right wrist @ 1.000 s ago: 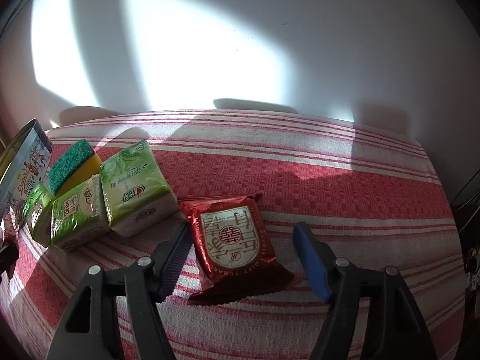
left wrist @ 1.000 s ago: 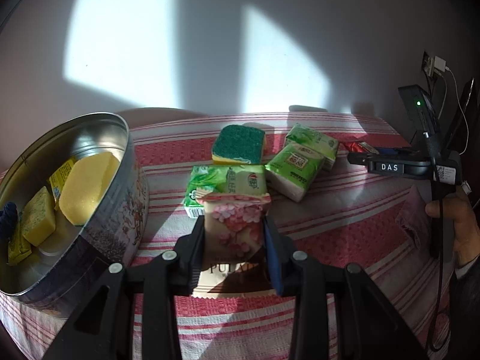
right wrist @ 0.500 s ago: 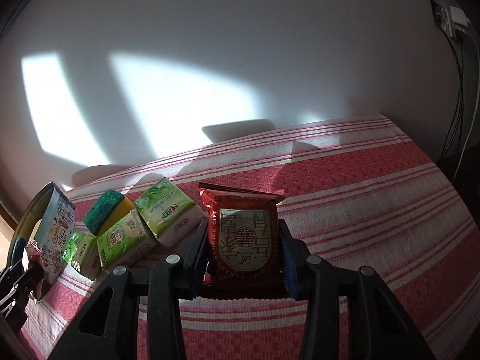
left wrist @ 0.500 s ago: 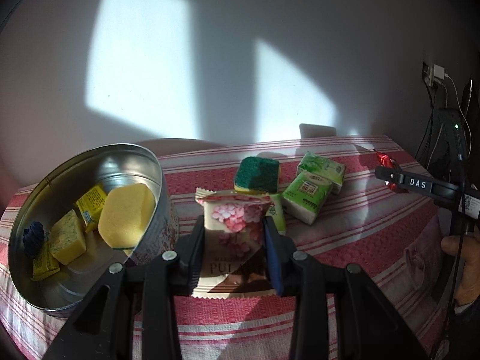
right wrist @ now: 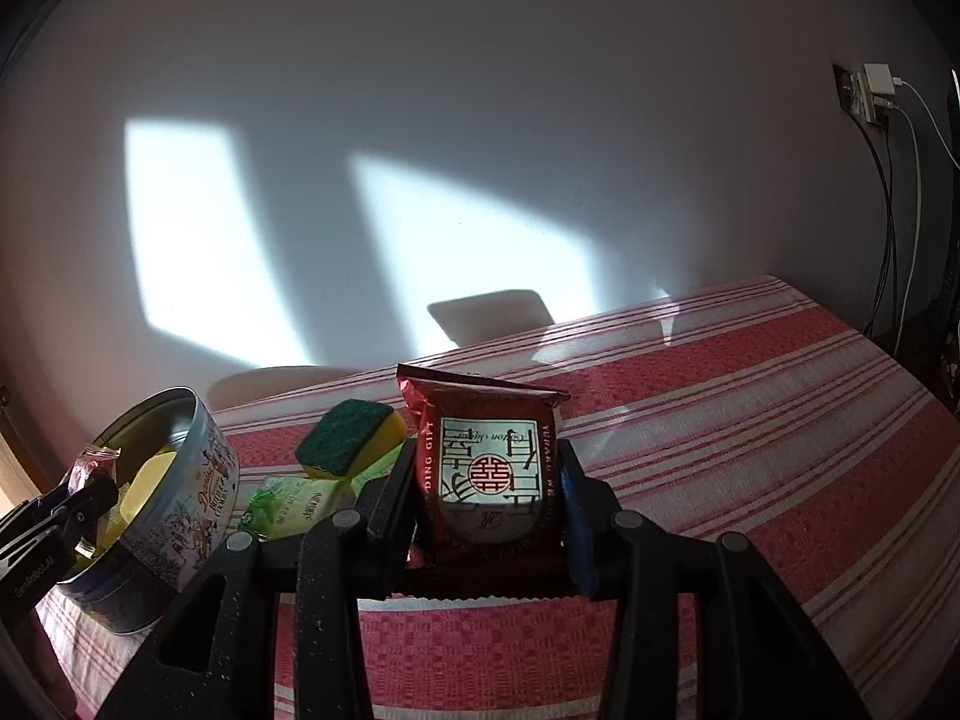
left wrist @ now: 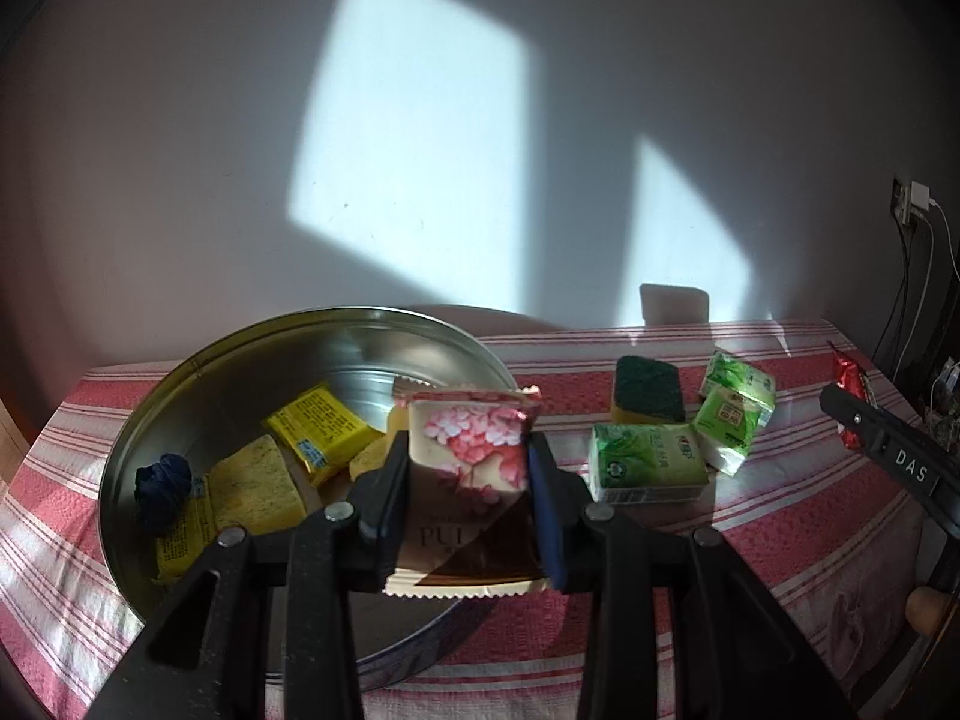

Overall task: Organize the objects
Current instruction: 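Lift and carry the pink floral packet and red packet over the tin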

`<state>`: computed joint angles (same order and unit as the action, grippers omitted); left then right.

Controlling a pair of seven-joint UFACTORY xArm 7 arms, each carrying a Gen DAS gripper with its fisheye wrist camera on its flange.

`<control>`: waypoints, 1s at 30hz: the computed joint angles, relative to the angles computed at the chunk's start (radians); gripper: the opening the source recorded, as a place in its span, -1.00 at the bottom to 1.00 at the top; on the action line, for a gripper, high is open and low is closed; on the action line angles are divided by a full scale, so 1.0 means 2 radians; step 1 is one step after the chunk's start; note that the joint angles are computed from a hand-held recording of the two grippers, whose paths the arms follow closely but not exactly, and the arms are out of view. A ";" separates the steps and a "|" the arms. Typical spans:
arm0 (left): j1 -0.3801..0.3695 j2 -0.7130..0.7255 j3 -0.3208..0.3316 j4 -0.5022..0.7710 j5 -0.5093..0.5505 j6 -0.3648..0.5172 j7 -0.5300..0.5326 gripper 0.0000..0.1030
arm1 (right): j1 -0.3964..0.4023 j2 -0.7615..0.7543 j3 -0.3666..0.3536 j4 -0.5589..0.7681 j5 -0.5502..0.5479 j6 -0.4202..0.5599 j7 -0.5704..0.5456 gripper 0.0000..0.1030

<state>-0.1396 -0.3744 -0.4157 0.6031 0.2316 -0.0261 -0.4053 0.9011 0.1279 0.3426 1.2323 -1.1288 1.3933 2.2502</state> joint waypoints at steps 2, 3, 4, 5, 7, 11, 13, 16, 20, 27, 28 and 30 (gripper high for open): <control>-0.007 0.000 0.017 -0.004 -0.003 -0.002 0.007 -0.32 | 0.004 0.021 -0.001 0.024 -0.009 -0.001 0.003 -0.14; -0.008 -0.002 0.023 -0.006 -0.005 -0.004 0.010 -0.32 | 0.009 0.032 -0.003 0.037 -0.013 0.001 0.002 -0.14; -0.008 -0.003 0.029 -0.009 -0.006 -0.007 0.014 -0.32 | 0.014 0.042 -0.007 0.050 -0.019 0.002 0.000 -0.14; -0.007 -0.004 0.034 -0.011 -0.007 -0.010 0.018 -0.32 | 0.019 0.051 -0.011 0.061 -0.024 0.001 -0.001 -0.14; -0.001 -0.008 0.039 -0.016 -0.009 -0.013 0.026 -0.32 | 0.034 0.074 -0.019 0.090 -0.035 0.005 -0.004 -0.14; -0.005 -0.008 0.062 -0.021 -0.020 -0.018 0.045 -0.32 | 0.065 0.120 -0.043 0.155 -0.054 0.002 -0.015 -0.14; 0.000 -0.008 0.066 -0.021 -0.025 -0.021 0.052 -0.32 | 0.078 0.143 -0.056 0.187 -0.060 -0.003 -0.027 -0.14; 0.021 -0.010 0.059 -0.022 -0.028 -0.022 0.058 -0.32 | 0.096 0.176 -0.075 0.235 -0.065 -0.015 -0.045 -0.14; 0.021 -0.005 0.079 -0.020 -0.038 -0.017 0.069 -0.32 | 0.114 0.228 -0.101 0.313 -0.064 -0.033 -0.083 -0.14; 0.046 0.001 0.083 -0.014 -0.045 -0.016 0.075 -0.32 | 0.141 0.328 -0.144 0.469 -0.047 -0.055 -0.167 -0.14; 0.050 0.002 0.082 -0.013 -0.045 -0.015 0.075 -0.32 | 0.143 0.341 -0.150 0.488 -0.043 -0.059 -0.178 -0.14; 0.056 0.005 0.083 -0.011 -0.044 -0.015 0.077 -0.32 | 0.146 0.374 -0.161 0.541 -0.032 -0.063 -0.204 -0.14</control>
<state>-0.0269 -0.3636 -0.2492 0.5806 0.1428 -0.0567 -0.2513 1.1931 0.8754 0.0199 2.3147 -1.1918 1.2682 1.8429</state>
